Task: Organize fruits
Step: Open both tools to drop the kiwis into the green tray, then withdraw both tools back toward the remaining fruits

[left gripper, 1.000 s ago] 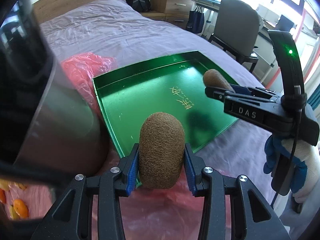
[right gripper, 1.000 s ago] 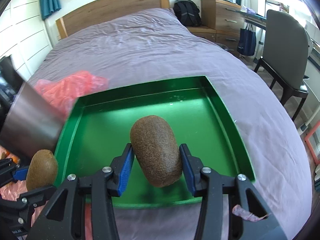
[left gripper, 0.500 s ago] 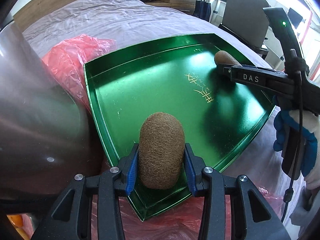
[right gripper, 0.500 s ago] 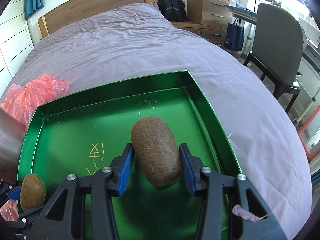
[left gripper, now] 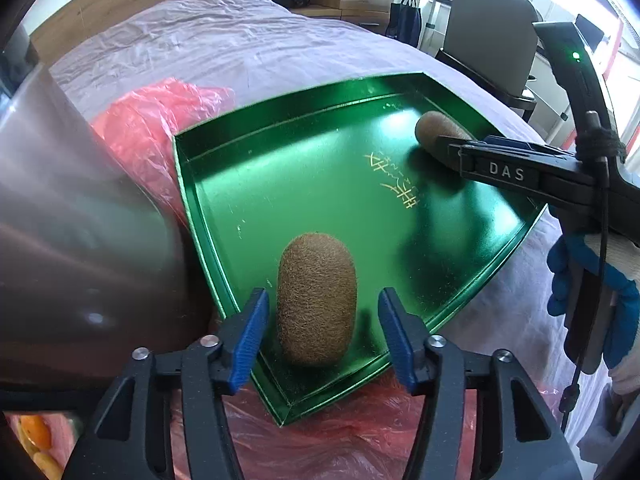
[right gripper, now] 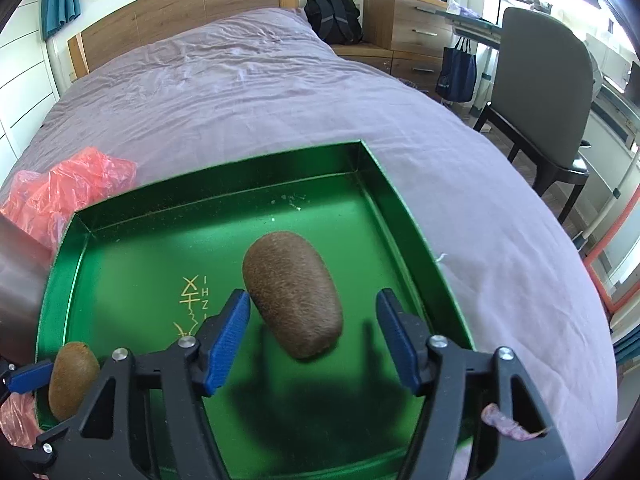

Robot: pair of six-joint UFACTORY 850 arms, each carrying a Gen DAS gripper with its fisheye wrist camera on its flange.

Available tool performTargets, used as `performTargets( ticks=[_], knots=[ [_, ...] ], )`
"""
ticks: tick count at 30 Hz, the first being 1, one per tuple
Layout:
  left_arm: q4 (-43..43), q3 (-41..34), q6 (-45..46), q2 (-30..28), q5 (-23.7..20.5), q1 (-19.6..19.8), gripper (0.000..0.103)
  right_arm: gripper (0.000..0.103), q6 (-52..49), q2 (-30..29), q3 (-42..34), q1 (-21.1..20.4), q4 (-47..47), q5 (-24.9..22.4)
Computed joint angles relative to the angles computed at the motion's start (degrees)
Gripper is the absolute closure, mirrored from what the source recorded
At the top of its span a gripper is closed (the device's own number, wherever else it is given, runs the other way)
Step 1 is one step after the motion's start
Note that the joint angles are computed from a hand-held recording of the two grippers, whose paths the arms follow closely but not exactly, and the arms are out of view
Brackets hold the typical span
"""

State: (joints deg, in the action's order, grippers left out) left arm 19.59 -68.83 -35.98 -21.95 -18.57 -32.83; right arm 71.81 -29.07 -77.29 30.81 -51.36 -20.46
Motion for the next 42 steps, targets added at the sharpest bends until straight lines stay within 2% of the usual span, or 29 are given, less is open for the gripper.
performTargets(
  ticks=[8, 13, 18, 25, 33, 42],
  knots=[
    [2.7, 3.1, -2.1, 5.5, 0.3, -1.9, 0.041, 0.032, 8.3, 7.3, 6.0, 1.8, -6.8, -0.8],
    [4.3, 7.3, -3.3, 11.1, 0.2, -4.1, 0.039, 0.030, 17.8, 14.1, 12.3, 3.7, -13.3, -1.3],
    [9.7, 12.2, -8.4, 17.2, -1.6, -6.5, 0.039, 0.030, 25.3, 20.1, 17.9, 6.9, -18.1, -3.8],
    [13.3, 19.6, -14.2, 25.8, -5.2, -7.9, 0.039, 0.030, 27.7, 26.1, 22.6, 12.8, -17.6, -6.0],
    [17.6, 29.3, -20.7, 37.4, -9.9, -8.0, 0.039, 0.030, 29.1, 27.7, 23.3, 21.8, -17.4, -7.3],
    [17.4, 38.6, -22.9, 49.3, -13.5, -5.4, 0.039, 0.030, 29.9, 24.3, 20.1, 29.2, -16.9, -6.6]
  ],
)
